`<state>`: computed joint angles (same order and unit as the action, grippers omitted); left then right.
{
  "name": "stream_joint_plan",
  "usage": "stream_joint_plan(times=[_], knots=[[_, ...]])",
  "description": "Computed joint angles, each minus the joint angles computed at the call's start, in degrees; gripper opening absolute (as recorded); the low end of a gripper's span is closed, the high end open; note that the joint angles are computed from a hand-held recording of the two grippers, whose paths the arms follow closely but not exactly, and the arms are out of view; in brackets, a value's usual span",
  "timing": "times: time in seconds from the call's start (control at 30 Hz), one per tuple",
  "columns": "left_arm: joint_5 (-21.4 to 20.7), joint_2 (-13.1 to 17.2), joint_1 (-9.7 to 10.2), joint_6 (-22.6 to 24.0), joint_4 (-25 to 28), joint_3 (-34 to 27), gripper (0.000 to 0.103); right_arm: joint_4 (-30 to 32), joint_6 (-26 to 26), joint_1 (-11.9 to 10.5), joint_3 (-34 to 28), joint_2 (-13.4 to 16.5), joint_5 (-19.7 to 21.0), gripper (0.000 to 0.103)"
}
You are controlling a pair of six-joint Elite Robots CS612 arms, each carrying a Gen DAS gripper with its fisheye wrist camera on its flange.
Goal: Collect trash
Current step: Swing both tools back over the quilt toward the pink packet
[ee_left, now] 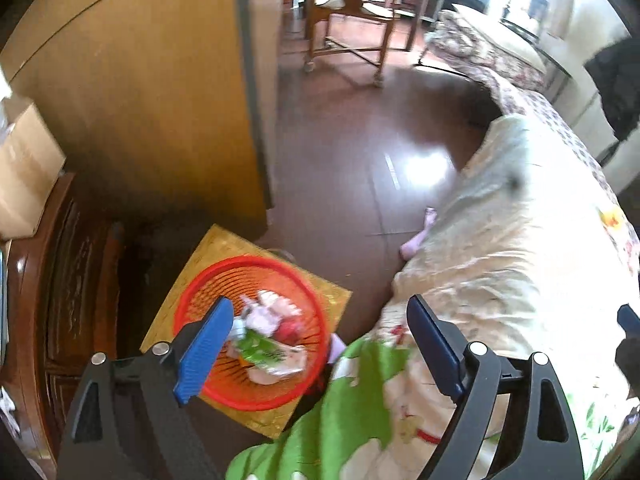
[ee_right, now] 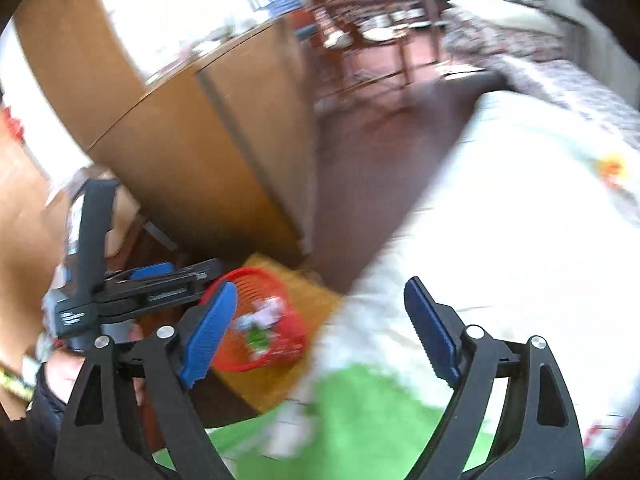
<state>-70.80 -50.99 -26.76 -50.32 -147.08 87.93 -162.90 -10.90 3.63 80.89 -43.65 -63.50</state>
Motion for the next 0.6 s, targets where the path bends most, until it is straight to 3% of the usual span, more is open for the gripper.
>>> stream_joint_plan(times=[0.2,0.37,0.6], knots=[[0.29,3.06,-2.10,4.49,2.05,-6.69,0.090,-5.28,6.55,-3.48,-0.91,0.95,-7.72,0.087],[0.38,6.34,-3.42,7.88,3.52,-13.19,0.091,-6.70,10.94,-6.18,-2.34,2.10,-10.12,0.087],[0.01,12.38,-5.13,13.35,6.59,-24.16,0.092,-6.72,17.43,-8.72,-7.45,5.87,-15.58,0.087]])
